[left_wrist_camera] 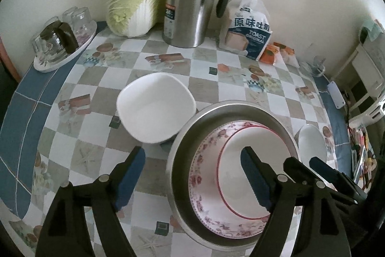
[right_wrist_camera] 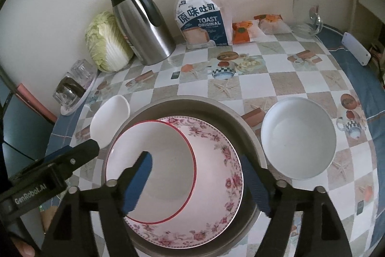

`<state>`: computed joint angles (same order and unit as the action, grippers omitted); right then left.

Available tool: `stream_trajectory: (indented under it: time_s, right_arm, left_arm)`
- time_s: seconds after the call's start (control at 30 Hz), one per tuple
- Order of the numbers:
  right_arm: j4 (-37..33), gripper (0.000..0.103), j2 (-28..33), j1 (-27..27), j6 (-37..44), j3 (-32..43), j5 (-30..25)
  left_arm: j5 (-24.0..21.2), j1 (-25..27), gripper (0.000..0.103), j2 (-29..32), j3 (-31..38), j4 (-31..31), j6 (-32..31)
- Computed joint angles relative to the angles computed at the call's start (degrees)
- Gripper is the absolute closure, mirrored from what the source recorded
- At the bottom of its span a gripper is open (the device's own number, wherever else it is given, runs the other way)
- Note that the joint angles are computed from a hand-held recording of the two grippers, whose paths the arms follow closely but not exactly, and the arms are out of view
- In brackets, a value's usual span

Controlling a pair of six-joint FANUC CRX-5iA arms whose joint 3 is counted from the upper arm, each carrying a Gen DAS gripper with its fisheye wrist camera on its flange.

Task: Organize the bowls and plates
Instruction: 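Raise both grippers away from the stacked dishes, then move both grippers to the rim of the white square bowl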

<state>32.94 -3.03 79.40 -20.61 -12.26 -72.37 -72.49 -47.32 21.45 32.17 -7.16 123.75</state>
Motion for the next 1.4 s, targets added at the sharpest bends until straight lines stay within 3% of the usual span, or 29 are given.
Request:
stream_trajectory:
  time_s: [0.23, 0.37, 1.17, 1.27, 1.4]
  right_arm:
    - [0.2, 0.015, 0.0, 0.0, -0.1, -0.2, 0.1]
    - [0.3, 0.000, -0.2, 0.1, -0.6, -0.3, -0.1]
    - [2.5, 0.000, 1.9, 1.4, -0.1, 2.3, -2.4]
    - [2.4, 0.000, 2.6, 1.5, 0.7, 3.2, -2.7]
    - [1.8, 0.000, 3.6, 1.4, 1.8, 4.3, -3.2]
  left_arm:
    - [-0.3, 0.4, 0.020, -0.7, -0.6, -0.7, 1.0]
    - [0.6, 0.8, 0.020, -1.4, -1.6, -0.3, 1.3]
    - [5.7, 6.1, 0.019, -10.0, -12.0, -0.5, 7.4]
    - [6.7, 7.2, 0.013, -11.3, -13.9, 0.3, 7.8]
    - [9.2, 8.9, 0.013, -13.2, -17.0, 2.0, 8.3]
